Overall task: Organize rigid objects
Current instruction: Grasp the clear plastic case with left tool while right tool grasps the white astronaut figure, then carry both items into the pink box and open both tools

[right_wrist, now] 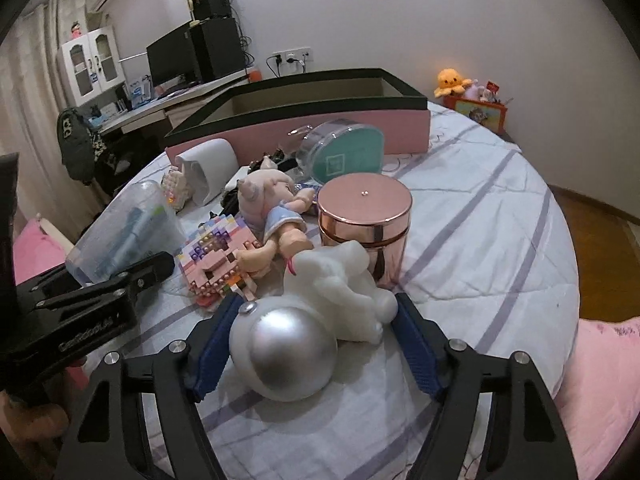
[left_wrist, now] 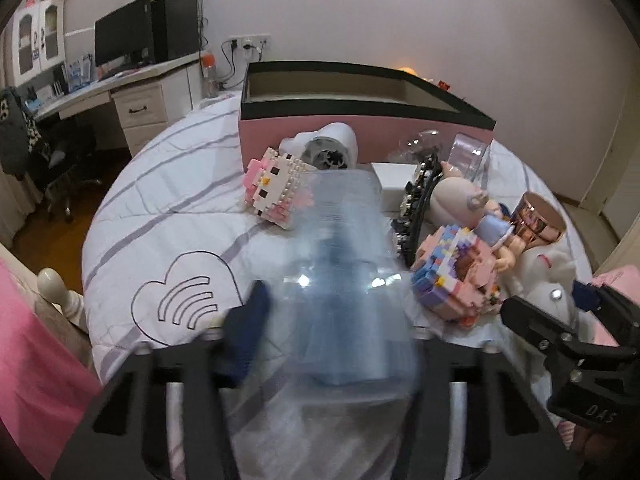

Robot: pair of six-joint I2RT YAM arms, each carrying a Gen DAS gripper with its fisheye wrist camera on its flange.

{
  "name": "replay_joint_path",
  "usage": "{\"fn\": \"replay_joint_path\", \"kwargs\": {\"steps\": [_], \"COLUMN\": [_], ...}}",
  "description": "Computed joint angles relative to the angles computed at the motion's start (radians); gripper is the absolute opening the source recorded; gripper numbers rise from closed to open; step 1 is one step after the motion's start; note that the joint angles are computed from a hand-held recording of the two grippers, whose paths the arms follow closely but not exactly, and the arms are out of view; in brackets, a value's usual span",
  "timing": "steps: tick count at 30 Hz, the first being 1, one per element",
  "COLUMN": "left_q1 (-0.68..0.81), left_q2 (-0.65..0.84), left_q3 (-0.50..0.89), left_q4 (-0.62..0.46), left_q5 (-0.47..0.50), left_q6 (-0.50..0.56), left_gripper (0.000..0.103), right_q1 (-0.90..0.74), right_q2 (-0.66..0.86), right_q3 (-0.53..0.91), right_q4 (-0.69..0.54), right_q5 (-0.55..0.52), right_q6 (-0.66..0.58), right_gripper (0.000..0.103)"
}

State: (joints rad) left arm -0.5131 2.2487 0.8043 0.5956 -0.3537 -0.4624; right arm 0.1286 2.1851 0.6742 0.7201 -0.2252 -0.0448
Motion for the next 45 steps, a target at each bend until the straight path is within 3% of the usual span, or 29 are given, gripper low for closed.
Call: {"fn": "replay_joint_path", "kwargs": {"steps": [4,16,24,28,36,45], "left_q1": [0.010,-0.013,-0.010,0.008,0.100,0.210], "left_q2": [-0.011,-0.107,-0.230,-0.296,-0.283,0.058], "left_q3": [-0.027,-0.123,-0.114,-0.074,0.155,0.722], "left_q4": [0.036,0.053,-0.059,-0.138,-0.278,-0.553], "left_q5": [0.025,-0.019,-0.029,-0.040,-0.001,0.129], "left_q6": [0.001,-0.022,-0.015,0.013,0.098,0.128], "left_gripper": [0.032,0.032,0.032,0.032,0.032,0.032], "right_q1": [-0.027,-0.055,-0.048,-0.034,-0.030,-0.019], "right_q2": [-0.007,-0.105,-0.258,-0.302,-0.195,0.242], "right_q3": [-0.015,-0.063,-0.057,0.022,0.375,1.127], "right_q4": [0.016,-0.015,-0.124,-0.215,-0.423,-0.859], "right_q5": [-0.057,-0.131,-0.177,-0.181,-0.165,-0.147], "right_q6": [0.009,-0.006,0.005,-0.007,-0.039,-0.121], "right_gripper": [0.075,0.075,0.075,0.075,0.075,0.076]}}
